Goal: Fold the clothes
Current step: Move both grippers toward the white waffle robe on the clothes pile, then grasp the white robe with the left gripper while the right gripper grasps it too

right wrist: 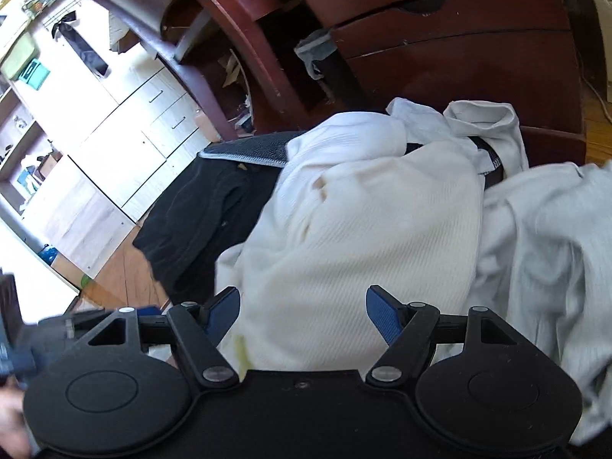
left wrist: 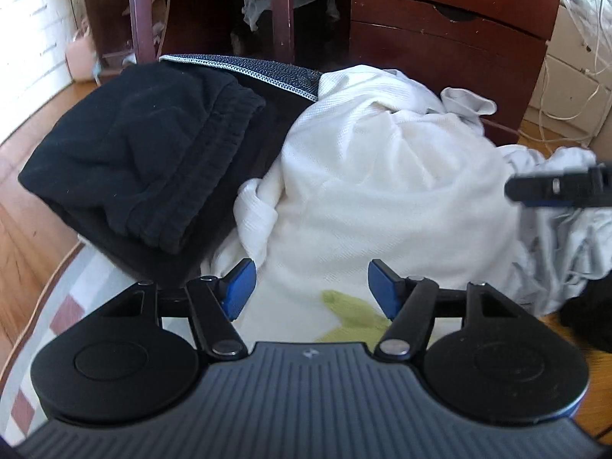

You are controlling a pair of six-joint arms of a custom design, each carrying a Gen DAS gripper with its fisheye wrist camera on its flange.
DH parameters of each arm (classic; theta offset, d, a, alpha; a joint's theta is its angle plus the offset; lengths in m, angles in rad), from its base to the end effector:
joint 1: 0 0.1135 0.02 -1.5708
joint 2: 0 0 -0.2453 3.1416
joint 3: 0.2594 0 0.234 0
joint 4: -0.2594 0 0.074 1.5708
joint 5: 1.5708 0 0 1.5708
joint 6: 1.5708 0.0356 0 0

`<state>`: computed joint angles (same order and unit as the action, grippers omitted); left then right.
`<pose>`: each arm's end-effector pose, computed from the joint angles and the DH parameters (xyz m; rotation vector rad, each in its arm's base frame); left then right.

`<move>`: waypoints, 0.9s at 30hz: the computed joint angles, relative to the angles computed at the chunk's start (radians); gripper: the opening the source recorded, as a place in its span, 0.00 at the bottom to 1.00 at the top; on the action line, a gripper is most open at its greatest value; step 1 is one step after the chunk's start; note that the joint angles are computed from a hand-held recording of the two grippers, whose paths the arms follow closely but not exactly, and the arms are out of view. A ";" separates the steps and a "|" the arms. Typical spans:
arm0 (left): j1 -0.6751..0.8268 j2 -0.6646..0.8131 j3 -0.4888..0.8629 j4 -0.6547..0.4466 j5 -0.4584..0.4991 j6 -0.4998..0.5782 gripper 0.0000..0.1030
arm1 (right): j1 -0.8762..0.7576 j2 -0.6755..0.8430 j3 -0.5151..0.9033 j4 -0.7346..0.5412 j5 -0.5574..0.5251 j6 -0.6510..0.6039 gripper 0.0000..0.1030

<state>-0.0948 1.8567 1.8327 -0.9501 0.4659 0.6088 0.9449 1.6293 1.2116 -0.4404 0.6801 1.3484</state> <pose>0.3730 -0.0515 0.3159 1.0035 2.2194 -0.3675 0.2126 0.2559 0.2446 0.7294 2.1109 0.4288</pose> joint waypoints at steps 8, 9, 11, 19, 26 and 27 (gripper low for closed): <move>-0.001 0.183 0.047 0.175 -0.041 -0.065 0.66 | -0.160 -0.024 -0.108 -0.041 -0.093 0.074 0.78; -0.004 0.205 0.056 0.176 -0.039 -0.059 0.66 | -0.170 -0.029 -0.143 0.005 -0.109 0.079 0.78; -0.016 0.238 0.055 0.197 -0.053 -0.049 0.66 | -0.183 -0.020 -0.187 0.077 -0.130 0.089 0.80; -0.021 0.459 0.324 -0.006 0.054 -0.120 0.12 | -0.126 0.147 0.001 0.006 -0.013 -0.090 0.33; -0.018 0.428 0.371 -0.140 0.198 -0.025 0.02 | -0.099 0.155 0.083 0.065 -0.028 -0.302 0.31; -0.015 0.438 0.396 -0.169 0.224 -0.029 0.02 | -0.100 0.147 0.075 0.095 -0.045 -0.319 0.31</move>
<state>-0.1102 2.2945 2.2284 -1.1196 0.6898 0.5797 0.8448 1.7759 1.2864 -0.3450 0.6352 1.0291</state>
